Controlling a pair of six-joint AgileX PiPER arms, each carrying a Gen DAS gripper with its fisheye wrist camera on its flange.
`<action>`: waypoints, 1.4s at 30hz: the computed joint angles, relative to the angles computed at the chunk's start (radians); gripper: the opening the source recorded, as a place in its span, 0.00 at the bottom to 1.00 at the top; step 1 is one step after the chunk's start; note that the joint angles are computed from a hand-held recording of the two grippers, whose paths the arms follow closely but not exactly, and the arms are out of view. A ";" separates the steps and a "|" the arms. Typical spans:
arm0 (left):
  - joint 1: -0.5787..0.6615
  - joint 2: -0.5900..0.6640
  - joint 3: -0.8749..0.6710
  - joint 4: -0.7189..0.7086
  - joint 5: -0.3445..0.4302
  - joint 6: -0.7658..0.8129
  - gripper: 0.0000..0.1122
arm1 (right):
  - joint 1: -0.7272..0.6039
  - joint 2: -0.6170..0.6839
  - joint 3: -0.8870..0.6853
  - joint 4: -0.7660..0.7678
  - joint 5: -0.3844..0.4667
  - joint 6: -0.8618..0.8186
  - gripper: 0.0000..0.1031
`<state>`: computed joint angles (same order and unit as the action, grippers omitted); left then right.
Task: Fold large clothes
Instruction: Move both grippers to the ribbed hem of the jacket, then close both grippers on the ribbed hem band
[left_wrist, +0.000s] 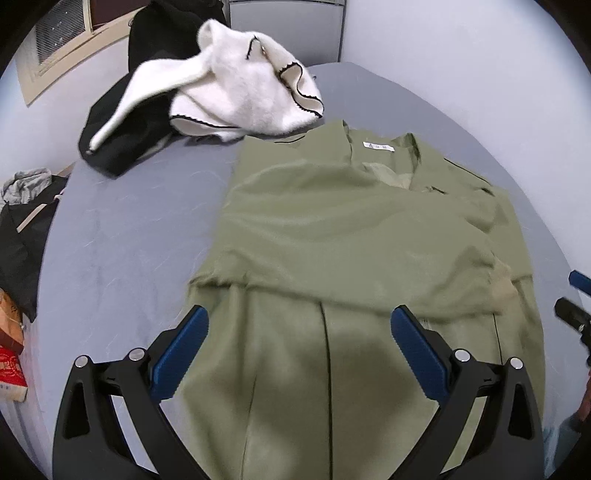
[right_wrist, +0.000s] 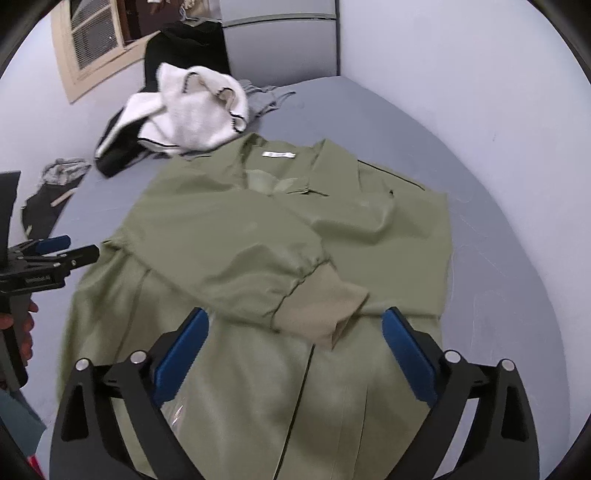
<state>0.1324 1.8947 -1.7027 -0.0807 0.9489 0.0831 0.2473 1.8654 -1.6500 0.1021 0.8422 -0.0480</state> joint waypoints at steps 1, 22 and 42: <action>0.007 -0.038 0.044 0.002 -0.001 0.007 0.86 | -0.006 -0.030 0.032 0.010 -0.003 -0.008 0.93; 0.328 -0.496 0.811 -0.111 -0.073 0.222 0.86 | -0.328 -0.578 0.758 0.119 0.046 -0.199 0.93; 0.422 -0.495 1.003 -0.281 -0.161 0.351 0.82 | -0.464 -0.305 0.873 0.432 -0.053 -0.535 0.92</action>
<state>0.5549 1.4001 -0.6999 -0.3618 0.7876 0.4338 -0.2164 1.5606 -0.7773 0.5337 0.7891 -0.5827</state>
